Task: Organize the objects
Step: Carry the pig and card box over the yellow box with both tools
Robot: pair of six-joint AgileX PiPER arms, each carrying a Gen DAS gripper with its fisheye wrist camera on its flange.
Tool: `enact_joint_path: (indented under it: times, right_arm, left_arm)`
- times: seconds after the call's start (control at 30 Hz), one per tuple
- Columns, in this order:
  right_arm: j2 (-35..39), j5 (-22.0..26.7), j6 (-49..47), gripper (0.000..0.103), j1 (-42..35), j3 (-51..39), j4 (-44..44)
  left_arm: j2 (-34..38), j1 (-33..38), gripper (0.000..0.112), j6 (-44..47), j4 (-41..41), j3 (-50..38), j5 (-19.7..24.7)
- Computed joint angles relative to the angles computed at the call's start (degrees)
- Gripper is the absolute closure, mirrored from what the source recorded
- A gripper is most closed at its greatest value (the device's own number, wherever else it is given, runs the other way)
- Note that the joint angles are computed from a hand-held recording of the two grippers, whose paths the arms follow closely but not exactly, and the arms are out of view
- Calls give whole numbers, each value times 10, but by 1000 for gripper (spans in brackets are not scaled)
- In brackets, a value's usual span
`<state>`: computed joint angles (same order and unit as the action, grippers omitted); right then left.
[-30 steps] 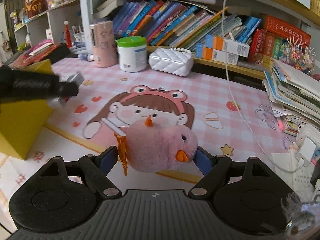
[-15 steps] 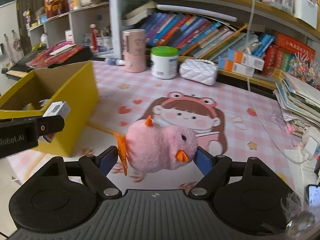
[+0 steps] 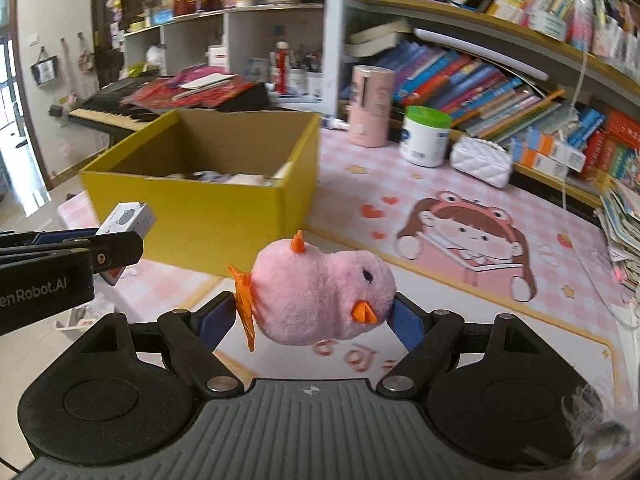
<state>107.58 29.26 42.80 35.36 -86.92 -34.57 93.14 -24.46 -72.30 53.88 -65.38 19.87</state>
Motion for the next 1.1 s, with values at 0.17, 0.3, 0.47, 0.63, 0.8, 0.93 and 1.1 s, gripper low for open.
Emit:
enact_joint_path:
  times: [0.17,0.3,0.47,0.63,0.8,0.93,1.1]
  right_arm:
    - [1,16,63,22,50,1,-49]
    - [3,30,108,22,82,0,-80]
    - [6,49,147,22,116,-2,-98]
    - [7,68,174,22,138,-5,-112]
    - [3,78,186,22,145,-1,-116]
    - [8,80,178,22,137,-11,-108]
    - [31,60,137,22,116,-45,-85]
  left_arm:
    - [-55,28,84,-6,13,65,-22]
    - [-93,49,84,1,18,109,-39]
    - [-128,75,84,58,-22,144,-57]
    - [-144,90,84,107,-63,159,-70]
    - [-149,96,84,163,-110,162,-82]
    - [-140,100,84,145,-92,153,-85]
    - [-114,100,84,98,-46,126,-71]
